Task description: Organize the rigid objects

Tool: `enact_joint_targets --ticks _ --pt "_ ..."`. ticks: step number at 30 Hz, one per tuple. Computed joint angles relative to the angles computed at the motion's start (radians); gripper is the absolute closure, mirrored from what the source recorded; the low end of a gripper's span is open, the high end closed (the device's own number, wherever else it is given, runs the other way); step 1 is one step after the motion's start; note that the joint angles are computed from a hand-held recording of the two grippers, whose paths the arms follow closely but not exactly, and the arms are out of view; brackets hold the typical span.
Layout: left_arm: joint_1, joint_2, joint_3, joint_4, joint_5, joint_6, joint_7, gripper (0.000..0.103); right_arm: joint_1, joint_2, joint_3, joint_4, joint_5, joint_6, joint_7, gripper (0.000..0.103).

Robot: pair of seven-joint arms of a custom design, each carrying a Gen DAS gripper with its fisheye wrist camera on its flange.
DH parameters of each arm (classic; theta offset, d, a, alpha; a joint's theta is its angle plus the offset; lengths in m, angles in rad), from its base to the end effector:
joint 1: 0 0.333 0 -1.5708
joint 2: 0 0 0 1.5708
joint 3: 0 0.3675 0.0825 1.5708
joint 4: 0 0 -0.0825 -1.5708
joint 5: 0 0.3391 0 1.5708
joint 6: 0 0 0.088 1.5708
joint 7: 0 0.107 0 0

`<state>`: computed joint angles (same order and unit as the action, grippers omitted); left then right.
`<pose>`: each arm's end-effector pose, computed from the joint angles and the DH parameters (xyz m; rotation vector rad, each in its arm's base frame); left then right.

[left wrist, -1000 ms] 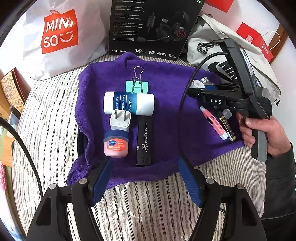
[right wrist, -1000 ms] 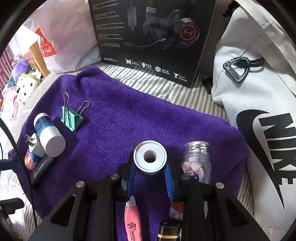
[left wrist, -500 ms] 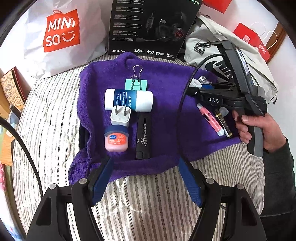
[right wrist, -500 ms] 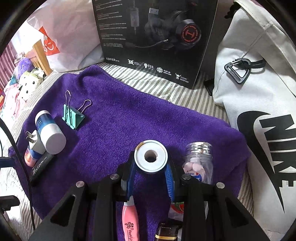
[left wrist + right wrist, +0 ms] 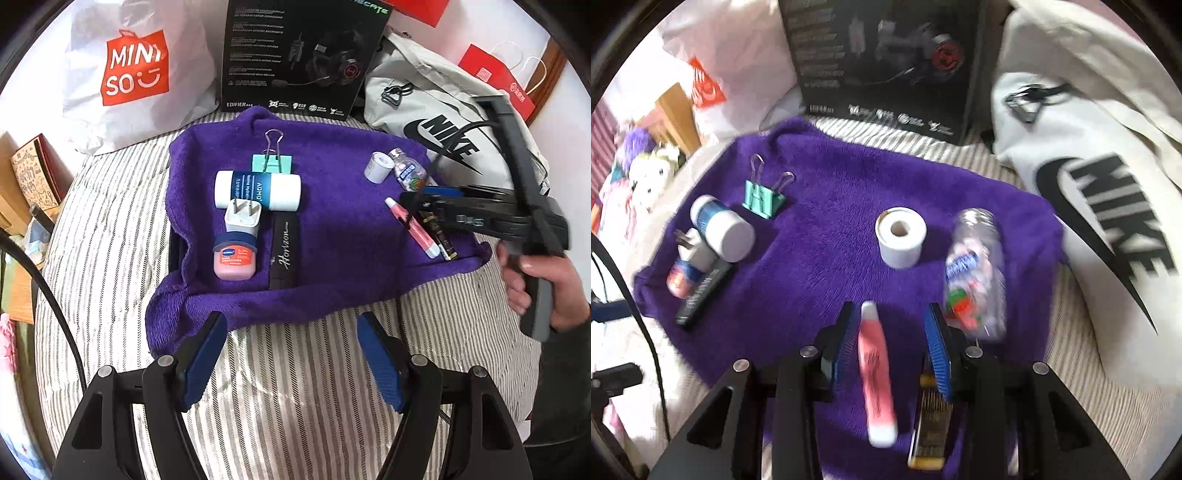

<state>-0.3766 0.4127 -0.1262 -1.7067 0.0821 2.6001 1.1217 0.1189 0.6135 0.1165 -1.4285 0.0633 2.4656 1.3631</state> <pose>0.6040 -0.3175 0.4778 -1.9598 2.1460 -0.6788 0.7271 0.1504 0.4463 -2.2603 1.5533 -0.3035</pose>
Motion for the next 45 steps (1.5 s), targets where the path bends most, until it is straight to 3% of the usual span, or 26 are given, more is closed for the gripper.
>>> enact_joint_targets --ticks 6,8,12,16,20,24,34,45 --pt "-0.057 -0.031 0.028 -0.005 0.106 -0.021 -0.072 0.016 -0.024 -0.175 0.006 -0.207 0.057 0.098 0.031 0.032" --pt "-0.065 -0.040 0.029 -0.009 0.132 -0.020 -0.096 0.012 -0.011 -0.226 -0.012 -0.268 0.040 0.129 0.055 0.015" --pt "-0.099 -0.063 0.045 -0.022 0.216 -0.023 -0.180 0.000 0.041 -0.326 -0.071 -0.386 -0.084 0.165 0.156 0.011" --pt "-0.107 -0.085 0.031 -0.035 0.268 -0.041 -0.247 0.000 0.057 -0.383 -0.090 -0.475 -0.177 0.193 0.214 0.001" --pt "-0.115 -0.108 0.022 -0.053 0.309 -0.054 -0.311 0.000 0.056 -0.434 -0.087 -0.546 -0.197 0.208 0.269 0.001" --pt "-0.152 -0.130 0.034 -0.060 0.450 -0.102 -0.449 0.000 0.051 -0.501 -0.083 -0.629 -0.172 0.226 0.315 0.001" --pt "-0.118 -0.182 -0.033 -0.093 0.459 -0.107 -0.495 0.000 0.045 -0.647 -0.105 -0.754 -0.269 0.215 0.483 0.000" --pt "-0.114 -0.206 -0.058 -0.099 0.486 -0.144 -0.506 0.000 0.038 -0.703 -0.107 -0.809 -0.306 0.208 0.527 0.000"
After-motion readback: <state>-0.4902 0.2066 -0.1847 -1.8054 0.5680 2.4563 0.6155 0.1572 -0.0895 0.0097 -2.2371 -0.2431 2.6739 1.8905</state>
